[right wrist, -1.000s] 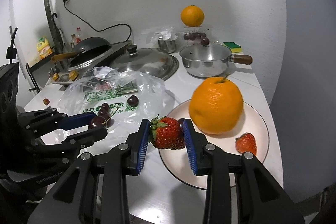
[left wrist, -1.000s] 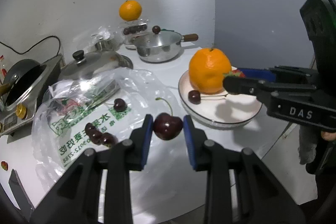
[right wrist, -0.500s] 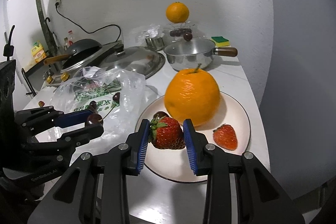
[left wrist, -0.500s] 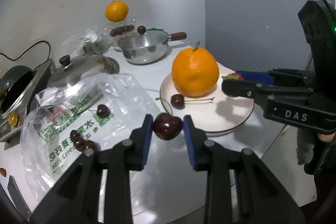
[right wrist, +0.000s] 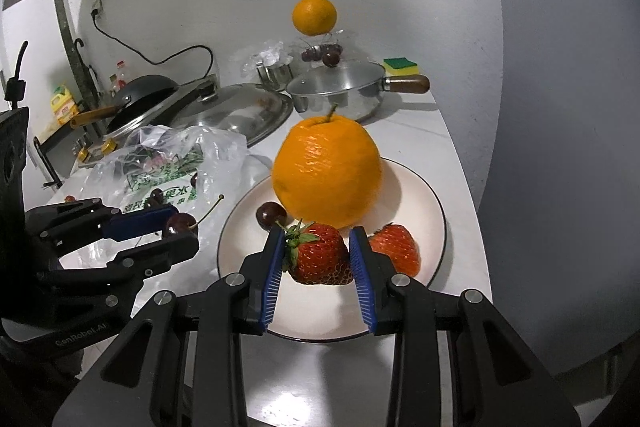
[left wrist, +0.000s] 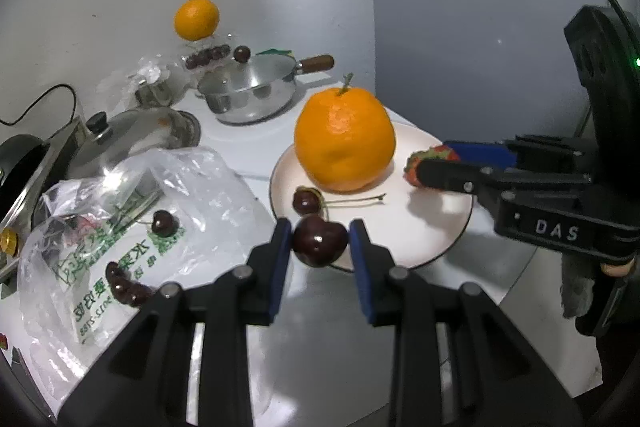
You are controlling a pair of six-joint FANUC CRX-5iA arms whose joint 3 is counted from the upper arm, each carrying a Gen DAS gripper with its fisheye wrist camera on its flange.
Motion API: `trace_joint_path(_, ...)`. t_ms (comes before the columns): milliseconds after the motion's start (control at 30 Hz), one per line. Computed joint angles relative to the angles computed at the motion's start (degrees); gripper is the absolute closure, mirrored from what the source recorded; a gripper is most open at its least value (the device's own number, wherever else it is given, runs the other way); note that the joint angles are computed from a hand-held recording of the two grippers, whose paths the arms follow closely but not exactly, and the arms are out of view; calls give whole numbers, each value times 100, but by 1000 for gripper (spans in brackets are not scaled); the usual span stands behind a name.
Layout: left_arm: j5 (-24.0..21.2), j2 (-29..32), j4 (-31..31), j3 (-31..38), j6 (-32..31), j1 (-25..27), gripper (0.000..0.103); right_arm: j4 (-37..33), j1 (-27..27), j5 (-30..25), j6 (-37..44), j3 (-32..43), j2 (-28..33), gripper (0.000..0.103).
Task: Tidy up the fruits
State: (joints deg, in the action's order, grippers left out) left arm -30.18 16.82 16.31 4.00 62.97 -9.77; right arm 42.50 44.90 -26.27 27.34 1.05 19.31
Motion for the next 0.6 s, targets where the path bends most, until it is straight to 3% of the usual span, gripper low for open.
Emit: trace_joint_path(600, -346, 599, -286, 699, 354, -109, 72, -957, -148, -162, 916, 406, 254, 68)
